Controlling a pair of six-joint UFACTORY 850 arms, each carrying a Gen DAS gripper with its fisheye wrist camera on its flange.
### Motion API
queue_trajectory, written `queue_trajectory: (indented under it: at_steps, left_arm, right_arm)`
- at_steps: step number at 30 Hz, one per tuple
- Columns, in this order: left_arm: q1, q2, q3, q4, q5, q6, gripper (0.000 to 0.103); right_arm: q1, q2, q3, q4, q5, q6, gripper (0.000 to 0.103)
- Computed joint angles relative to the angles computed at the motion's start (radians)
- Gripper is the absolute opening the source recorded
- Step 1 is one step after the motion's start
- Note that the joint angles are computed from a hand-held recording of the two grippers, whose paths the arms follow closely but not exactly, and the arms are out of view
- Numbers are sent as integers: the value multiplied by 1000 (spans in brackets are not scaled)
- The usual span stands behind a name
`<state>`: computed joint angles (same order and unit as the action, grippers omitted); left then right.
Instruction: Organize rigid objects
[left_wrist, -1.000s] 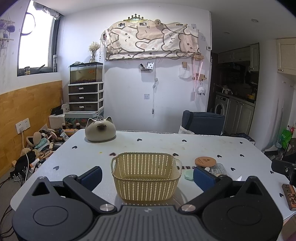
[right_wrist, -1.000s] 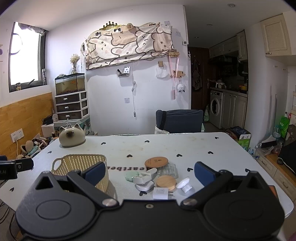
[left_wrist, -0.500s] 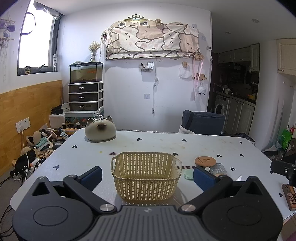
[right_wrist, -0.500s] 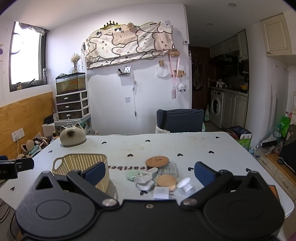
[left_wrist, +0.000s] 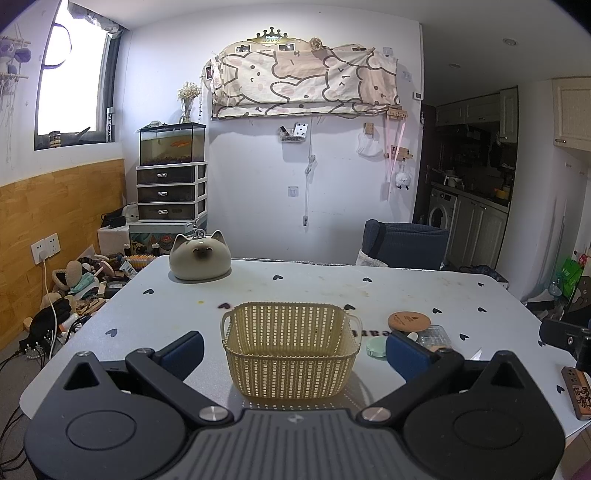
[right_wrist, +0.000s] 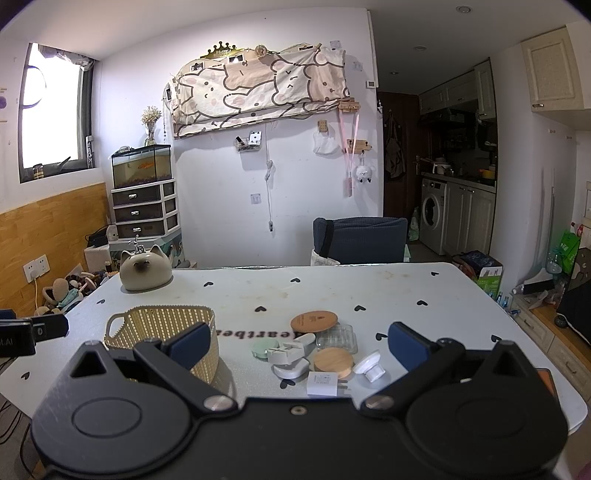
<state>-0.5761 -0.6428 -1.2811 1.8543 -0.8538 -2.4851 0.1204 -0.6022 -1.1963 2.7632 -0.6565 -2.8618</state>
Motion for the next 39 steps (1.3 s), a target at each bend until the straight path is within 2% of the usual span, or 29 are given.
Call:
queue_trajectory:
  at_steps: [18,27,32,39]
  left_arm:
    - [2,0,13,13,-2,-18,103]
    - [2,0,12,11,-2,-17,103]
    - [7,-6,16,19,-5,-32,103]
    - [40,-20,-19,11,8,-18,103]
  right_arm:
    - [-3,8,9,-7,-2,4,103]
    - [-30,-3,-31,-62,20,47,103]
    - [16,6,22,15,-6,-12,103]
    - [3,-33,-72,-61,43,60,103]
